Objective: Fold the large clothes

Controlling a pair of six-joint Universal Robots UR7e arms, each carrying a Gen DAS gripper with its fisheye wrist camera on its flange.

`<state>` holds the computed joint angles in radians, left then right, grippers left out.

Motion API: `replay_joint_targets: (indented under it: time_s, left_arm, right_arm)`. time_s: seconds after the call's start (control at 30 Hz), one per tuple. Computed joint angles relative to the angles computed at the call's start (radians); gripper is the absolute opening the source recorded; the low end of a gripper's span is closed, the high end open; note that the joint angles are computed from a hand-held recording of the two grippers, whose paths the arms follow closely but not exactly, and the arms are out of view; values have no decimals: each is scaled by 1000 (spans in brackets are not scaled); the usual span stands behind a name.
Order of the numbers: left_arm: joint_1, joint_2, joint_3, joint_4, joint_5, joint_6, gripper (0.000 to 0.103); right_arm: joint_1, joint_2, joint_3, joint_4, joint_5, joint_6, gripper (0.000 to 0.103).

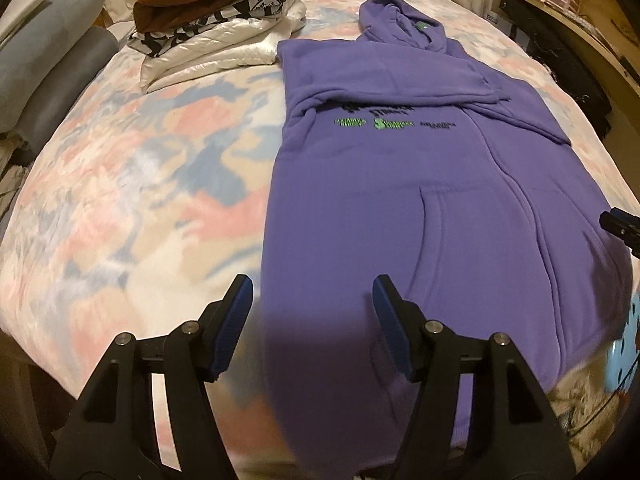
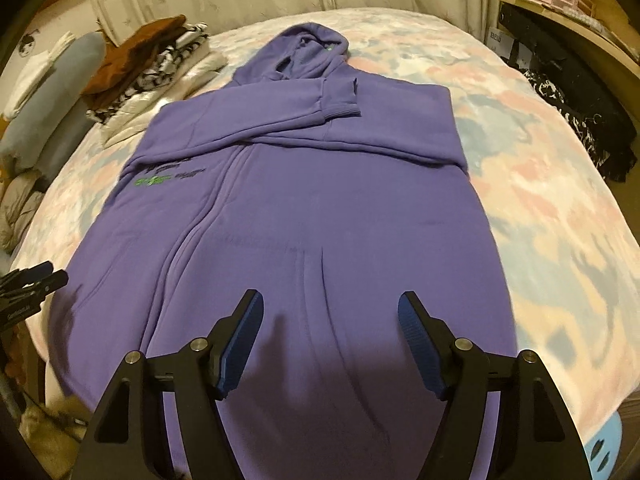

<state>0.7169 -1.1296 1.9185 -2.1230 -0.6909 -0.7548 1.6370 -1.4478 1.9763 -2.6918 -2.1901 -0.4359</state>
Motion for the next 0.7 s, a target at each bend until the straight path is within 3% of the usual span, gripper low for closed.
replay_joint_targets:
  time_s: [0.13, 0.33, 0.6, 0.7]
  left_arm:
    - [-28, -72, 72, -35, -54, -14, 60]
    - [-34, -180, 181, -175, -172, 13, 60]
    - [29, -226, 256, -325, -321, 77, 59]
    - [50, -240, 301, -416, -349, 111, 59]
  right_arm:
    - [-15, -119, 59, 50, 72, 4, 71]
    - [-109, -342, 122, 186, 264, 7, 71]
    - [-298, -540, 148, 317, 434, -87, 70]
    - [-373, -564, 147, 351, 459, -108, 62]
